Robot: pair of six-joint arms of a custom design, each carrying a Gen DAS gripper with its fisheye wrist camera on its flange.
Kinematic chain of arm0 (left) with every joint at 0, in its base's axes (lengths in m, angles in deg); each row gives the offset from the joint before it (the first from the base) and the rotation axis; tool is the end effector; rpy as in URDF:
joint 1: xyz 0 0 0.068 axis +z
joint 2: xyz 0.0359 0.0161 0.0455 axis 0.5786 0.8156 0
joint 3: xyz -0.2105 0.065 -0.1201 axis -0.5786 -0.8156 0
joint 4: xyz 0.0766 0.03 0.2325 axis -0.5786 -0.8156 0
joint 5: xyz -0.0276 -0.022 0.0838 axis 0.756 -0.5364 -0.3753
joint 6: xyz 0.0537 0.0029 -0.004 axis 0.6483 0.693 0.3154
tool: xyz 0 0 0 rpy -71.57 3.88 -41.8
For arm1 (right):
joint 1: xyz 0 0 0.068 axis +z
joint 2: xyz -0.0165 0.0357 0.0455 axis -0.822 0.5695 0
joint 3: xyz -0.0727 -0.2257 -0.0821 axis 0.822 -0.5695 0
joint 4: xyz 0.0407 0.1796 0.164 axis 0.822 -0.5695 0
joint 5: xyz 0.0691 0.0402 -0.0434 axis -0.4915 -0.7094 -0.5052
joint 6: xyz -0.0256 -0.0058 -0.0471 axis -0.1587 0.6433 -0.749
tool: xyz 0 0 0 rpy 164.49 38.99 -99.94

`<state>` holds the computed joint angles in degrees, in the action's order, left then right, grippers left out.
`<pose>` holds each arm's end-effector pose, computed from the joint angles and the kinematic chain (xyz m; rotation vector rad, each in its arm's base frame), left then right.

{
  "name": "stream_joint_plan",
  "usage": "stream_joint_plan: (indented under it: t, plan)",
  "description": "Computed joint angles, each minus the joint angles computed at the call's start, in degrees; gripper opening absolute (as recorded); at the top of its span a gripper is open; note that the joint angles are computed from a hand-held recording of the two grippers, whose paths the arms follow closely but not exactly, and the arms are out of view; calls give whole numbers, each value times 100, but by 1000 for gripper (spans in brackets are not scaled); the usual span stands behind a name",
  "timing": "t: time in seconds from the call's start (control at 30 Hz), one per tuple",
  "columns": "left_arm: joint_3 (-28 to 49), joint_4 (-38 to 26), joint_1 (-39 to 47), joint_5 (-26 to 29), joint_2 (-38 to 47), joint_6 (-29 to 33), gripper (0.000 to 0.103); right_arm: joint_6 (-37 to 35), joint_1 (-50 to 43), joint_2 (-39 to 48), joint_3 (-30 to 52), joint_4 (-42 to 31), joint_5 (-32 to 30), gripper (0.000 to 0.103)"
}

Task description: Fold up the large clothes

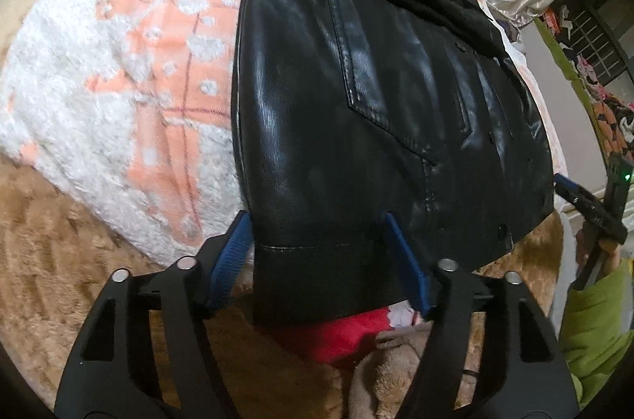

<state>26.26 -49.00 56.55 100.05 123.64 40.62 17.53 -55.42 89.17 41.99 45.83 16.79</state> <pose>0.2691 0.0853 0.1770 0.0785 2.7096 -0.5754 0.2237 0.0076 0.2303 -0.1769 2.6102 0.2703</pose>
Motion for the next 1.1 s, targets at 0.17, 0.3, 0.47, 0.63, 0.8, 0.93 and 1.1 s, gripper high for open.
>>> stream_joint_plan:
  t: [0.17, 0.3, 0.47, 0.63, 0.8, 0.93, 1.1]
  plan:
    - [-94, 125, -41, 36, 193, -86, 64, -280, -237, 170, -113, -75, -247, 97]
    - [-97, 155, 22, 75, 191, -72, 56, -383, -495, 402, -257, 27, -584, 83]
    - [-111, -14, 406, 405, -81, 125, 11, -573, -864, 50, -428, -20, -1095, 22]
    - [232, -548, 676, 1093, -512, 468, 4, -675, -1188, -487, -233, -236, -1997, 14]
    - [1021, -892, 831, 1588, -455, 517, 4, -301, -1363, -452, 422, -74, -2708, 12]
    - [1672, -962, 954, 1995, -330, 328, 4, 131, -1332, -129, 1079, 219, -2769, 12]
    - [2405, -707, 945, 2346, -18, -325, 4, 830, -1153, 344, 1705, 770, -2632, 12]
